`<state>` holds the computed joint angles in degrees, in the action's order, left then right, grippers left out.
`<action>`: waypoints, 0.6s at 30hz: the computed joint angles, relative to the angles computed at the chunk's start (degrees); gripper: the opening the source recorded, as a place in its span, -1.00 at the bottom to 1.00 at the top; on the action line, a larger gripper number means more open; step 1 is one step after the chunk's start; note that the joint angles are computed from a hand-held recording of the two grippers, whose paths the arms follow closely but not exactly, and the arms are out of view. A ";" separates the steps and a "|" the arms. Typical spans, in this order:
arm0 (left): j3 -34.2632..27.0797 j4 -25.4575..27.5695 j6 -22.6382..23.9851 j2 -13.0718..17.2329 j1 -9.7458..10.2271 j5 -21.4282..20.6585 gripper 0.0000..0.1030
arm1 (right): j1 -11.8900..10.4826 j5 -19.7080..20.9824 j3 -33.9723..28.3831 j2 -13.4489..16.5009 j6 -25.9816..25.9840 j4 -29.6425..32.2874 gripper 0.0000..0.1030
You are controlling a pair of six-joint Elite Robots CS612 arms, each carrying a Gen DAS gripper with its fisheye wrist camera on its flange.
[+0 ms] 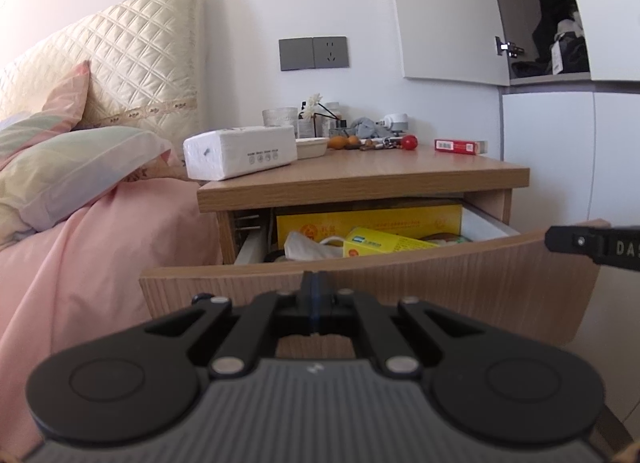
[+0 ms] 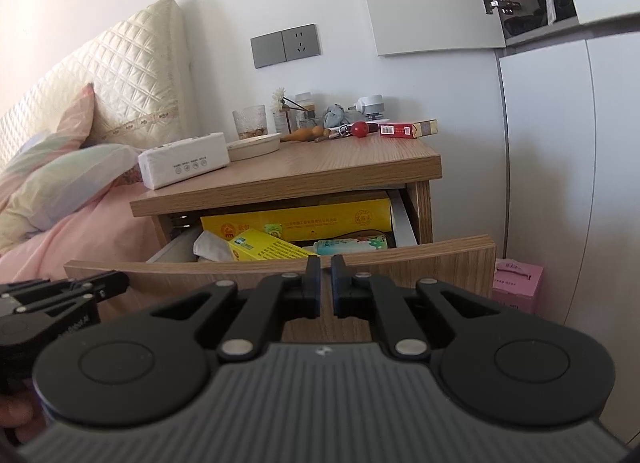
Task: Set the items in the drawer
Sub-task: 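Push the drawer shut with the closed left tool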
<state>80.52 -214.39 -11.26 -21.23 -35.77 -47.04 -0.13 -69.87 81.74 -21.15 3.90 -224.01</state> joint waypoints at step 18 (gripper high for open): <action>-7.34 3.06 3.05 3.04 1.86 -0.54 -0.97 | 0.12 -3.26 -9.12 3.43 4.26 3.09 -0.81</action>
<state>73.18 -211.33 -8.21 -18.19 -33.91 -47.58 -0.01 -73.13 72.63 -17.71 8.16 -220.93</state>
